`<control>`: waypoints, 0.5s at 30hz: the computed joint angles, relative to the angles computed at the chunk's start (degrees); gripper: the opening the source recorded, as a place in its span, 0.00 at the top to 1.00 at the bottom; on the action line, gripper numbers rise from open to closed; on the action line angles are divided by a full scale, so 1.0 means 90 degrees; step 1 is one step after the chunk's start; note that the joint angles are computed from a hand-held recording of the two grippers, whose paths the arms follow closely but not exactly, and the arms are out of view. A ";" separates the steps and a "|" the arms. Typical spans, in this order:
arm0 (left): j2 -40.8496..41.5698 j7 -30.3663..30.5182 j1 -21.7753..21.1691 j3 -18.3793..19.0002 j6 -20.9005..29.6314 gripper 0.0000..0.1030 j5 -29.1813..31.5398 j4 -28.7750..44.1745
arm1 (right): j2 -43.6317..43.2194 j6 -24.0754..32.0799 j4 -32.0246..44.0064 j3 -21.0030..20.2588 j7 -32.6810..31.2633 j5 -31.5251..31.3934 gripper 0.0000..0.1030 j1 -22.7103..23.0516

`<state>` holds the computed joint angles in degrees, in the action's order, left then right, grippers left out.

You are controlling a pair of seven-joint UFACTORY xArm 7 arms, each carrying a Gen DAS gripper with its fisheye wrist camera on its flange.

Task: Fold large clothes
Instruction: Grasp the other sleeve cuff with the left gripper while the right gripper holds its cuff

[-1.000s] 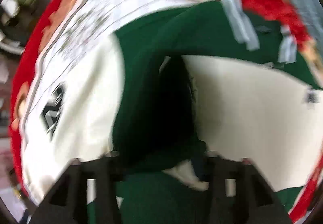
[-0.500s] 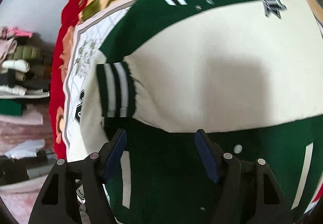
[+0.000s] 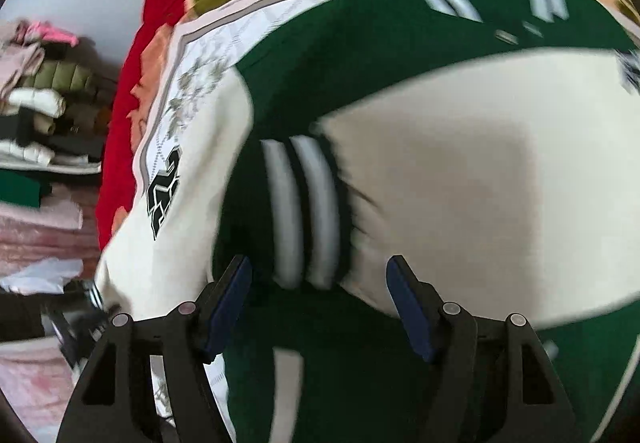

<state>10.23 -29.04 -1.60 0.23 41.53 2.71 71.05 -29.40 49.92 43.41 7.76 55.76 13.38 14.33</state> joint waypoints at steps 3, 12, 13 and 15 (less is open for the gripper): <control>0.0417 0.0456 0.0189 -0.0024 0.0266 0.77 -0.0411 0.0616 | 0.1067 -0.0667 0.0378 -0.0139 -0.0558 0.0327 0.72 0.0198; -0.1169 0.1041 0.0483 -0.0106 0.0492 0.27 -0.2225 -0.0549 | 0.0633 -0.0775 0.0063 -0.0245 -0.1123 0.1496 0.62 0.0364; -0.1209 0.0955 0.0423 -0.0090 0.0452 0.27 -0.2359 -0.0700 | 0.0396 -0.0726 -0.0075 -0.0241 -0.1018 0.1527 0.56 0.0368; -0.1179 0.0707 0.0295 -0.0103 0.0376 0.27 -0.2648 -0.0892 | -0.0070 -0.0664 -0.0371 -0.0236 -0.0849 0.1576 0.52 0.0402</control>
<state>-0.39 -22.68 1.06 -0.70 44.92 -21.12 63.02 -30.03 43.95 40.07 5.63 48.12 27.57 17.95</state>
